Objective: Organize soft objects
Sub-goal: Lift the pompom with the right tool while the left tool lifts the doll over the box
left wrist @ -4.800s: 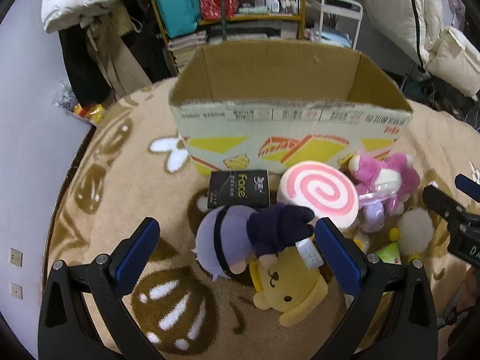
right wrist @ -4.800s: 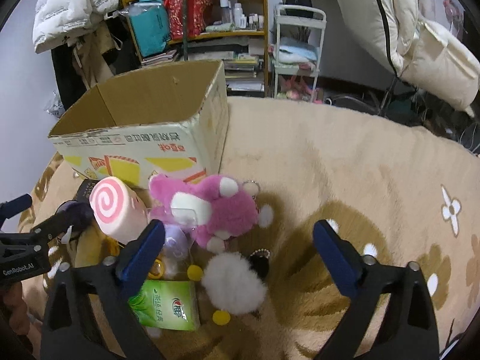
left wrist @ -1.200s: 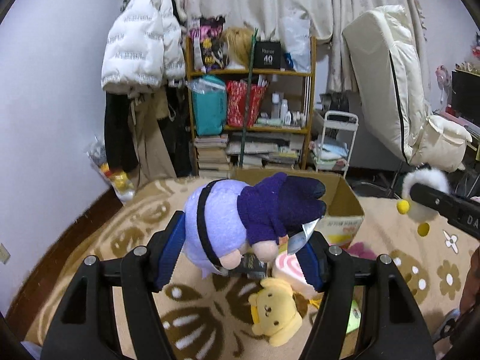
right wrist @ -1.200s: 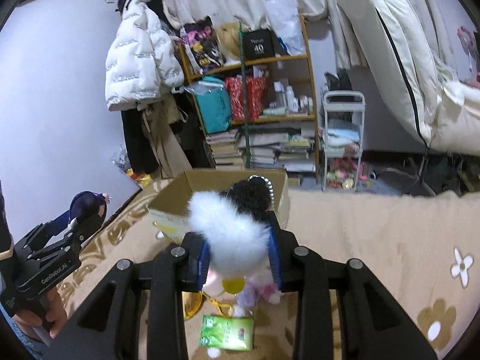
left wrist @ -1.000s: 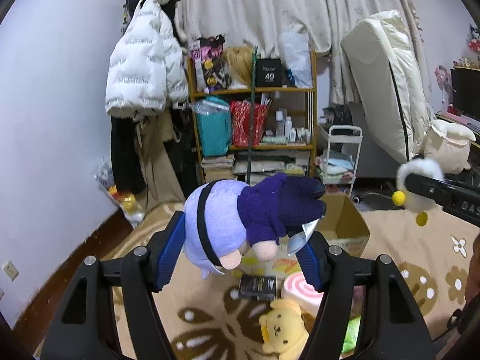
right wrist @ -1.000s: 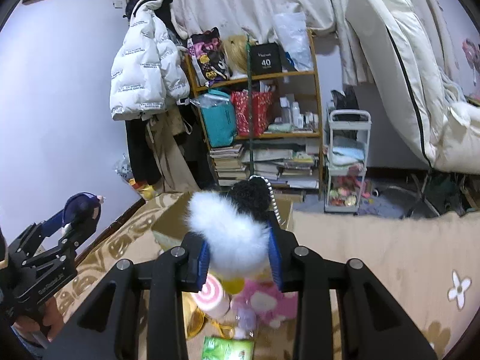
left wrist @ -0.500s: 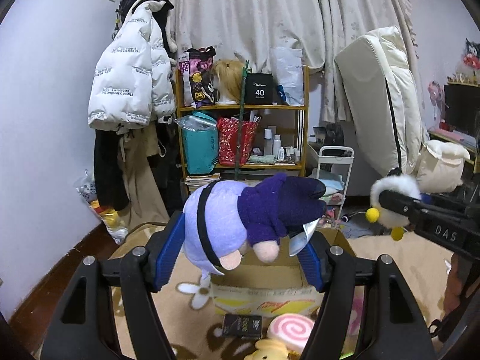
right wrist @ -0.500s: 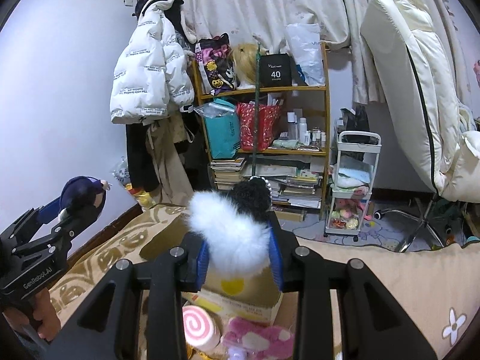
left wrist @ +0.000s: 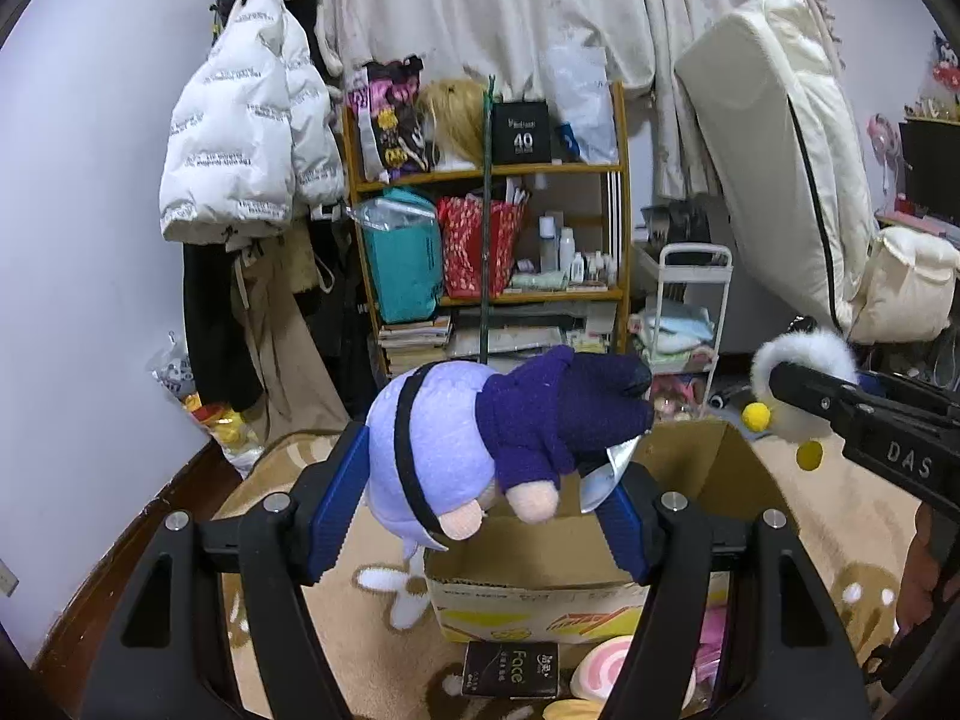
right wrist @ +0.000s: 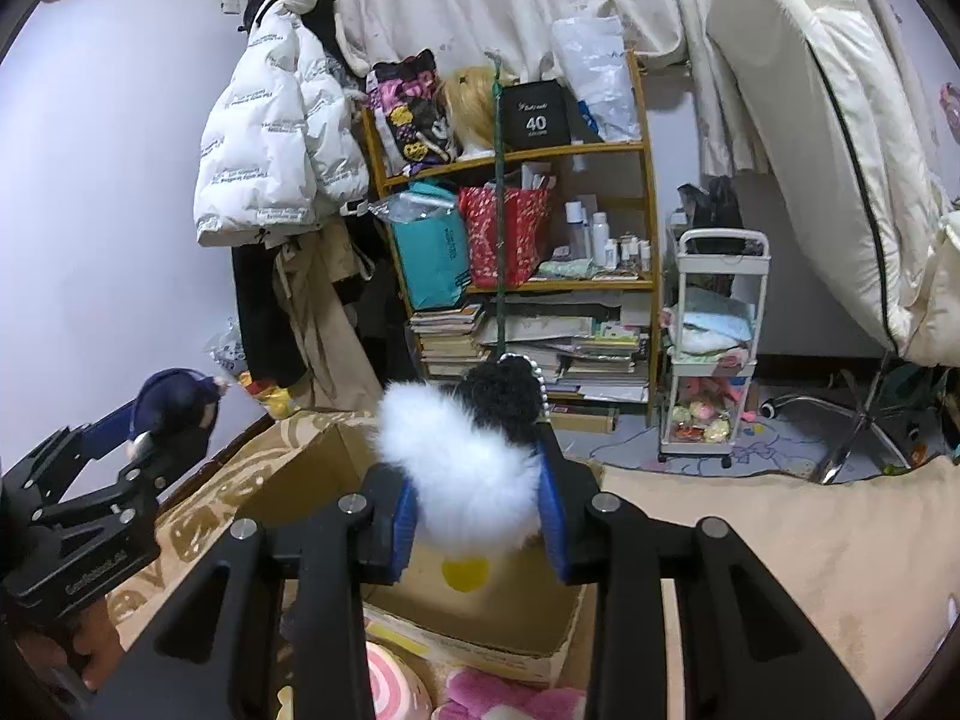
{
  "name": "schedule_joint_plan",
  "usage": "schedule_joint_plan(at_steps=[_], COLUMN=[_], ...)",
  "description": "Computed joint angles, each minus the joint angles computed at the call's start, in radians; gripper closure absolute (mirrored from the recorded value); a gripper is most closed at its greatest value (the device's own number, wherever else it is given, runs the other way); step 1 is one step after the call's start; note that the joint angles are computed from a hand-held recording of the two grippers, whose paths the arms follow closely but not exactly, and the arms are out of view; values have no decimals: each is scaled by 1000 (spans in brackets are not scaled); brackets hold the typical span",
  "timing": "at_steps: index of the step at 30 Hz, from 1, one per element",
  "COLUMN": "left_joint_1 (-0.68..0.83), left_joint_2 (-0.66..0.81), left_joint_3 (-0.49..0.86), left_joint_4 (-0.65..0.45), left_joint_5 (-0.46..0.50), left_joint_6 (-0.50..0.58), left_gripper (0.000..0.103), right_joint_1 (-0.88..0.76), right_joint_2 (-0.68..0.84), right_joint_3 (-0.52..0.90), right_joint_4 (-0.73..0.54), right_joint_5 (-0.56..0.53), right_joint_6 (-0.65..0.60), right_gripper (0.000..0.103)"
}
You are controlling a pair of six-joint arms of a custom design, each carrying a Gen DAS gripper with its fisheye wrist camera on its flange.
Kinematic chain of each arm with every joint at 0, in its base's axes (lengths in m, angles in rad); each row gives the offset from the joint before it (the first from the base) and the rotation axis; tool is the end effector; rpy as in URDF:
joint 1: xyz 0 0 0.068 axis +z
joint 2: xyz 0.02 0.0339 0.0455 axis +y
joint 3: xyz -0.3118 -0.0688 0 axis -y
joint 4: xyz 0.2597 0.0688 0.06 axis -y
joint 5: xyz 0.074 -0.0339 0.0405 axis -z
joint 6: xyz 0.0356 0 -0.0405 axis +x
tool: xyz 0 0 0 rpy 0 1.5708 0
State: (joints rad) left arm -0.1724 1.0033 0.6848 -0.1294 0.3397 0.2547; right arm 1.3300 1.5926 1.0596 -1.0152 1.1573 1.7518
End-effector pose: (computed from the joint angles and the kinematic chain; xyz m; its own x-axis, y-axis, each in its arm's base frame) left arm 0.2096 -0.0485 0.3055 -0.2976 0.2930 -0.9086 0.5504 0.8303 0.0875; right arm 0.0991 0.2670 0.2567 -0.3361 0.2888 -0.8965 0.3039 0.9342 0.1870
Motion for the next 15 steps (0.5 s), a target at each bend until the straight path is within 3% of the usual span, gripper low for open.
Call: schedule_joint_plan(at_steps=[9, 15], left_joint_1=[-41, -92], left_joint_2=[102, 142], left_joint_3=[-17, -16], left_joint_4=[50, 46], left_joint_5=[-30, -55], left_joint_6=[10, 32], left_gripper=[32, 30], right_joint_1=[-60, -80], right_joint_2=[-18, -24], right_joint_3=[-122, -166], right_joint_4=[256, 342], right_joint_5=[-76, -112], right_joint_6=[-172, -219], right_gripper=[66, 65])
